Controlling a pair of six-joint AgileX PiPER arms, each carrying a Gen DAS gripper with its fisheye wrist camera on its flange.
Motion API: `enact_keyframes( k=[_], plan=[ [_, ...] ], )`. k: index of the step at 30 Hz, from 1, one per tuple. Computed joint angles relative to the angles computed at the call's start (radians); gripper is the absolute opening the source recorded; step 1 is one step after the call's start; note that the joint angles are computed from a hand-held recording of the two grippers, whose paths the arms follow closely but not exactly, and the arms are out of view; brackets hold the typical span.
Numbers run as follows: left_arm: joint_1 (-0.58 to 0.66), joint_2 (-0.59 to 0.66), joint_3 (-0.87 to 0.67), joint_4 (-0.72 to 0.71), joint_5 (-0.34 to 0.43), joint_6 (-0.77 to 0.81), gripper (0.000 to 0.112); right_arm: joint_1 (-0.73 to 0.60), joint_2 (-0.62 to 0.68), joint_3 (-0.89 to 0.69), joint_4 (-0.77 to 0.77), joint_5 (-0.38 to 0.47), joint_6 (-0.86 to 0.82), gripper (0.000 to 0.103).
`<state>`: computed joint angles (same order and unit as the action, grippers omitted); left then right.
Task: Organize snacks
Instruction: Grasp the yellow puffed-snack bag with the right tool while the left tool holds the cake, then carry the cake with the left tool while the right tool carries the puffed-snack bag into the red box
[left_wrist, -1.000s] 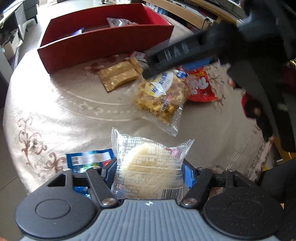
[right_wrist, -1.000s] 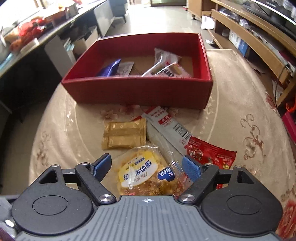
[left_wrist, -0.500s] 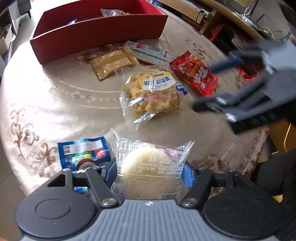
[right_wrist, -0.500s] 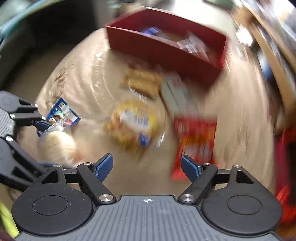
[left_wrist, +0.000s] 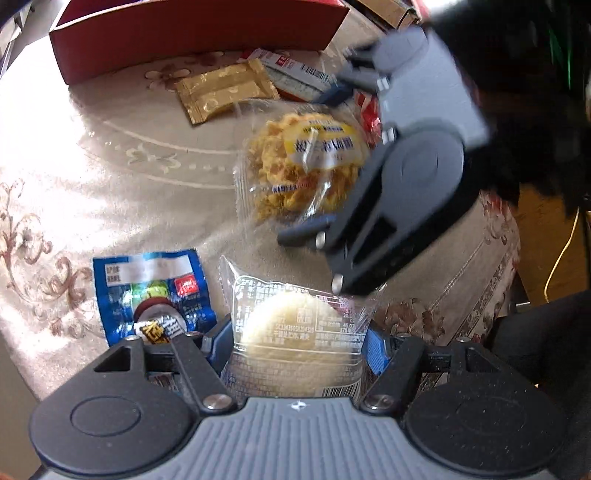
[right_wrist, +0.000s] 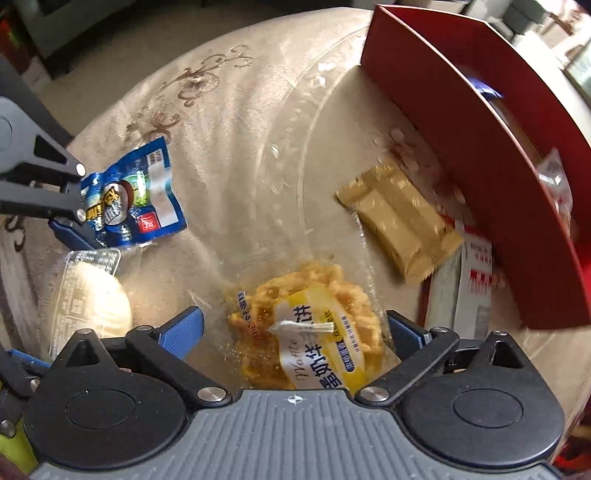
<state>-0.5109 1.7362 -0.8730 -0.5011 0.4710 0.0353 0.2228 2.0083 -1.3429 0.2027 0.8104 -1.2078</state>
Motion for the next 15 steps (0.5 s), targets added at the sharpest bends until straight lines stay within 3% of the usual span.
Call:
enact_keyframes(
  k=[2, 4, 5, 7, 10, 15],
  plan=[
    [-0.010, 0.001, -0.006, 0.025, 0.003, -0.021, 0.064, -0.019, -0.041, 0.086, 0.027, -0.073, 0.034, 0.097],
    [-0.018, 0.006, -0.013, 0.040, 0.007, -0.041, 0.064, -0.048, -0.082, 0.140, 0.033, -0.087, 0.138, 0.085],
    [-0.024, 0.007, -0.012, 0.050, 0.004, -0.054, 0.064, -0.067, -0.102, 0.164, 0.043, -0.083, 0.183, 0.084],
    [-0.036, 0.019, -0.021, 0.073, -0.001, -0.086, 0.064, -0.105, -0.143, 0.223, 0.053, -0.089, 0.256, 0.084],
    [-0.080, 0.029, -0.037, 0.177, -0.013, -0.191, 0.064, -0.136, -0.236, 0.371, 0.025, -0.183, 0.317, 0.084],
    [-0.174, 0.062, -0.088, 0.389, -0.006, -0.388, 0.065, -0.128, -0.308, 0.499, -0.060, -0.331, 0.361, 0.098]
  ],
)
